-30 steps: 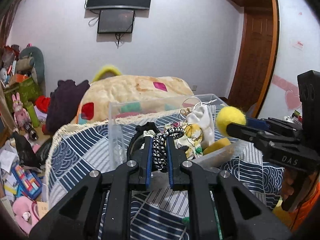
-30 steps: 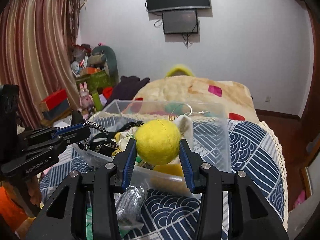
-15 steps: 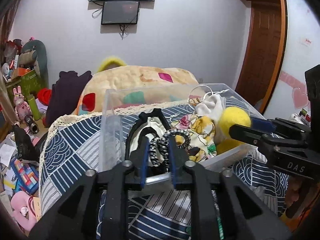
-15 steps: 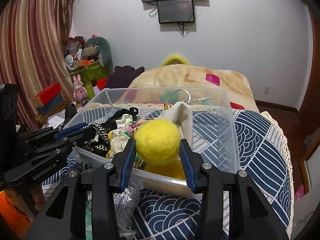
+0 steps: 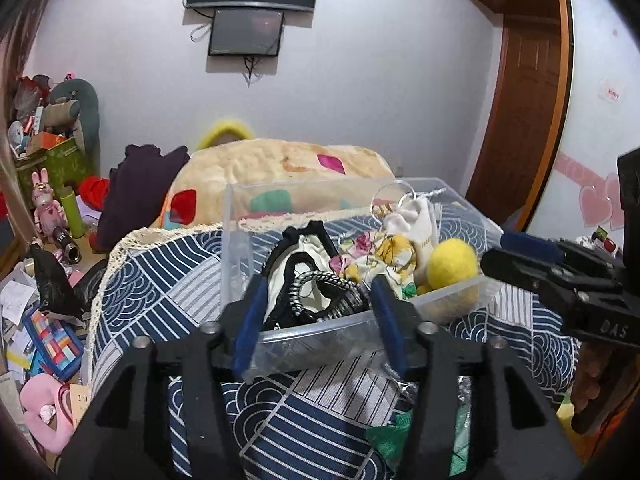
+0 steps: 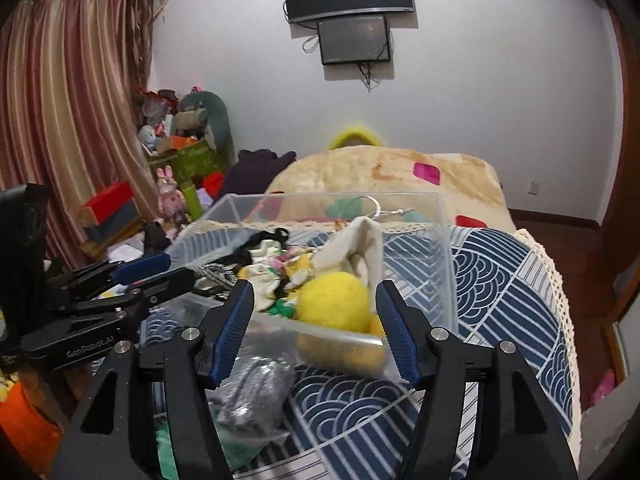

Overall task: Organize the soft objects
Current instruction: 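Drop the ball into the clear box with the right tool while the left tool drops the bracelet in, then grasp the bagged metal scrubber with the right tool while the left tool grasps the green sock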

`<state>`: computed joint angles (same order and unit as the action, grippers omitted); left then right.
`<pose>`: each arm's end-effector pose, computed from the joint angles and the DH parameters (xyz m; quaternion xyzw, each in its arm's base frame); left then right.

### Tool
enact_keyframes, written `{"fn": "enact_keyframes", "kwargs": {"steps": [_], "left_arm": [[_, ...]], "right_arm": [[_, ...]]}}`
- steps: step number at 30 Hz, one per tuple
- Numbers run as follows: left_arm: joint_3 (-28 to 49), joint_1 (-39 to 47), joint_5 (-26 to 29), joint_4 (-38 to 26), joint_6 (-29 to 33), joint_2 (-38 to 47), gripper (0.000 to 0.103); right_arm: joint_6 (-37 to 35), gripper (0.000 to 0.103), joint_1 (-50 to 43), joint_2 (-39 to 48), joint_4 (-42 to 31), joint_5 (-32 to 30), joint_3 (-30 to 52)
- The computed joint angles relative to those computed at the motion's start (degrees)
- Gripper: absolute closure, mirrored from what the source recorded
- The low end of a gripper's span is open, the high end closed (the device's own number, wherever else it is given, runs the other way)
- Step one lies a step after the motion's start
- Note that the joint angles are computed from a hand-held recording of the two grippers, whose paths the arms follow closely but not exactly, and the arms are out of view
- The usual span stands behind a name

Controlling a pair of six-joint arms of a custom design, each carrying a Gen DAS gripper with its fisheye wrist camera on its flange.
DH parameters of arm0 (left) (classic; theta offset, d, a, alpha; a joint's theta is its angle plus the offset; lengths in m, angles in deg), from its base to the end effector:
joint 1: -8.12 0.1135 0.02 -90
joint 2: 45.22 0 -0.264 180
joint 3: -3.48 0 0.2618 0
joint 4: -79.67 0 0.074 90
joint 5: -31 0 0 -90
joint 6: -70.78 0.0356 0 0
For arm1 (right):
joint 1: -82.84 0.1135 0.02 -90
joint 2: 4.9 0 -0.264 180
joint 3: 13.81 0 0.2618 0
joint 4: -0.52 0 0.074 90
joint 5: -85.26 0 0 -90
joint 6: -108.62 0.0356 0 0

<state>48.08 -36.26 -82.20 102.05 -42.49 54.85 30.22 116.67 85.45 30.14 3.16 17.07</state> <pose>0.2271 -0.2026 0.0995 0.0636 0.8642 -0.1129 0.4861 0.2099 0.1348 0.0976 -0.1326 0.8538 0.1381 0.4842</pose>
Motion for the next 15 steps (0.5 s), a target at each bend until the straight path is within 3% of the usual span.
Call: {"fn": "enact_keyframes", "kwargs": {"steps": [8, 13, 15], "left_arm": [[-3.79, -1.74, -1.18, -0.26, -1.42, -4.65, 0.034], [-5.87, -2.38, 0.13, -0.04, -3.42, -4.72, 0.021], [-6.10, -2.96, -0.14, -0.43, -3.82, -3.95, 0.020]], "right_arm": [[0.47, 0.042, 4.03, 1.78, 3.96, 0.91, -2.40], [0.31, 0.042, 5.37, 9.29, 4.53, 0.21, 0.53], [0.38, 0.042, 4.99, 12.71, 4.12, -1.12, 2.28]]}}
